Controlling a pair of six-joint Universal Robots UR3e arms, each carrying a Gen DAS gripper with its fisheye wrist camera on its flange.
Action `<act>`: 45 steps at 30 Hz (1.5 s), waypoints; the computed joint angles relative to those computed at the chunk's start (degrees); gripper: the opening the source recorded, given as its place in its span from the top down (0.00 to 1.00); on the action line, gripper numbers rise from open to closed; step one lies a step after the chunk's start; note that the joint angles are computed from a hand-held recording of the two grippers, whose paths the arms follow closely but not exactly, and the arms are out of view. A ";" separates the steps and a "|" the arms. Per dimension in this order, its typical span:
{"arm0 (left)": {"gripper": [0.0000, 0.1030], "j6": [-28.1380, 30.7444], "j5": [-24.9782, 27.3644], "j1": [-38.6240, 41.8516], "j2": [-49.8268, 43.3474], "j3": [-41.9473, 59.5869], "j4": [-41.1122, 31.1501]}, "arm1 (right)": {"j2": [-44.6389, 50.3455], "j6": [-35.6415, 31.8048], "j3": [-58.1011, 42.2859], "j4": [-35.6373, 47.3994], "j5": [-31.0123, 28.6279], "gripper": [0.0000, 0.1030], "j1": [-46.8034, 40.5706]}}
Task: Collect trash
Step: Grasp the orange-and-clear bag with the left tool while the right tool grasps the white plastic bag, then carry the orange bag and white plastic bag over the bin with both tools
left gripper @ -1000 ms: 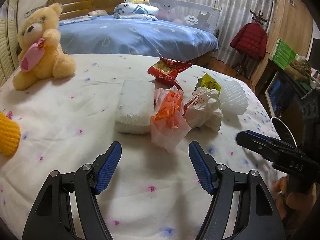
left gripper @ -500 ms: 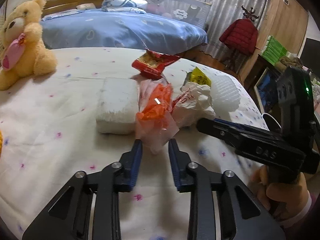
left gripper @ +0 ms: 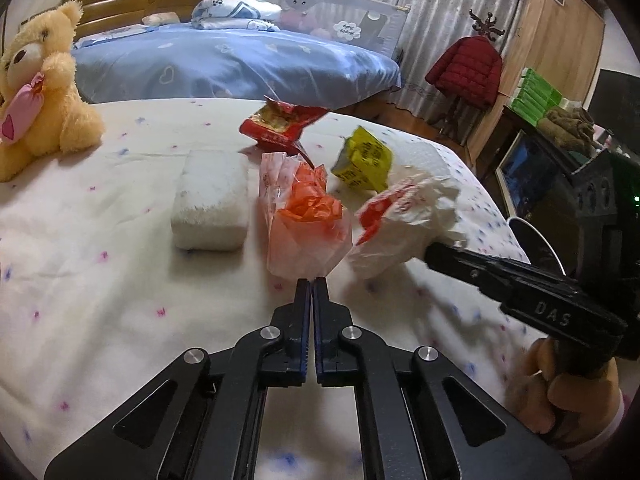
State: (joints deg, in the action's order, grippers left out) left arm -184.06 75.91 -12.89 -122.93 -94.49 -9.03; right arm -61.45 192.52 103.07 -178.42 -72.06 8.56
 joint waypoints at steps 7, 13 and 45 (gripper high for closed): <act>0.99 -0.51 -1.04 -0.75 3.42 -4.85 2.21 | -8.09 0.88 12.35 -5.37 0.60 0.89 -3.29; 0.92 -0.45 1.33 -2.80 4.70 -5.58 0.28 | -13.36 1.47 20.93 -8.62 1.16 0.89 -6.12; 0.89 -1.00 3.83 -11.24 -3.07 7.67 -3.32 | -28.41 -0.06 41.13 -14.56 5.98 0.89 -19.39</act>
